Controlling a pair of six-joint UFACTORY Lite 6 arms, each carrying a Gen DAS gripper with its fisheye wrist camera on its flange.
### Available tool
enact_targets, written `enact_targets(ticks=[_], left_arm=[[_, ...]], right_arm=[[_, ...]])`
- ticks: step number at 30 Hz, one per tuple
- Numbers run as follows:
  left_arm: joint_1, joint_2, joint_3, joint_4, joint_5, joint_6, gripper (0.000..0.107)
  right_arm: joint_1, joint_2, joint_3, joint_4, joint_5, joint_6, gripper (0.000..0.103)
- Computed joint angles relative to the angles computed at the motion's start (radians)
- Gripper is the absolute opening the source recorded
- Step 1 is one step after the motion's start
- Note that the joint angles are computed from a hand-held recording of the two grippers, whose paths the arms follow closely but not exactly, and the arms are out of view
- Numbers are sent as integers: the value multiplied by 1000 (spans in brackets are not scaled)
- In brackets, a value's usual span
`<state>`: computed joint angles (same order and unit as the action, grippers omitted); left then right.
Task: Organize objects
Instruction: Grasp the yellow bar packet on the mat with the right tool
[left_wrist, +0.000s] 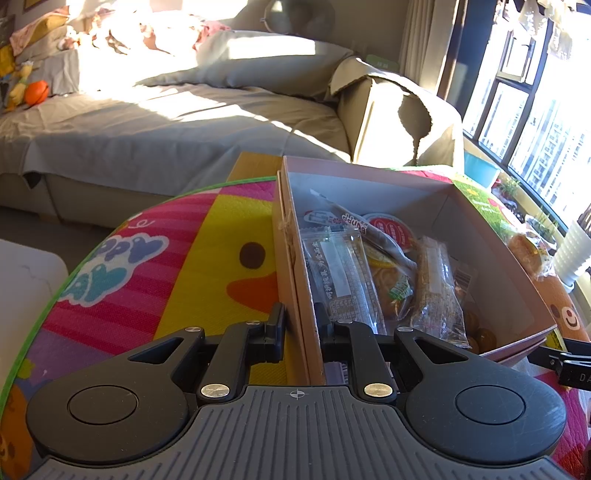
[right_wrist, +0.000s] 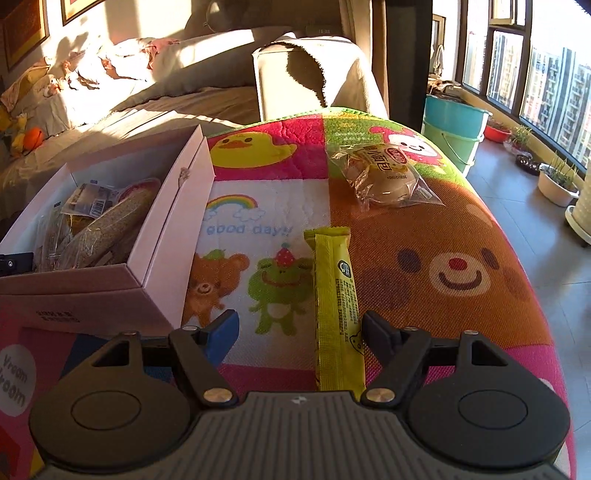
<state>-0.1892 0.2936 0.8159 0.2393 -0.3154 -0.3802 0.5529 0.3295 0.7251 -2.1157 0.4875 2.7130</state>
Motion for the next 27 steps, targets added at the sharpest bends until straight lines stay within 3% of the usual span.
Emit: enact_targets(ticks=[3,6,10,13,18,24,27], left_arm=[[-1,-2,-1,-8,2,4,18],[-17,-1,3,-90,11,84,17],[-16,17,22,-81,12,85,16],[-7,21,21,-44,5,61,16],[10,22,17,28,-5,4,17],[24,22,10,84,-24,-48,17],[27,23,10,102,-29,-67,18]], right_arm=[[2,23,30,37,-1,-50,73],[12,34,50,85,7,-110,59],[18,19,57,146,-9,-188,33],[17,-17,34,190,-30,-245,23],[29,-124,-52,299,-69,-361,21],[108,-343,-186,566,-63,-552,21],[172,-466,-214,735,-10,-685,21]])
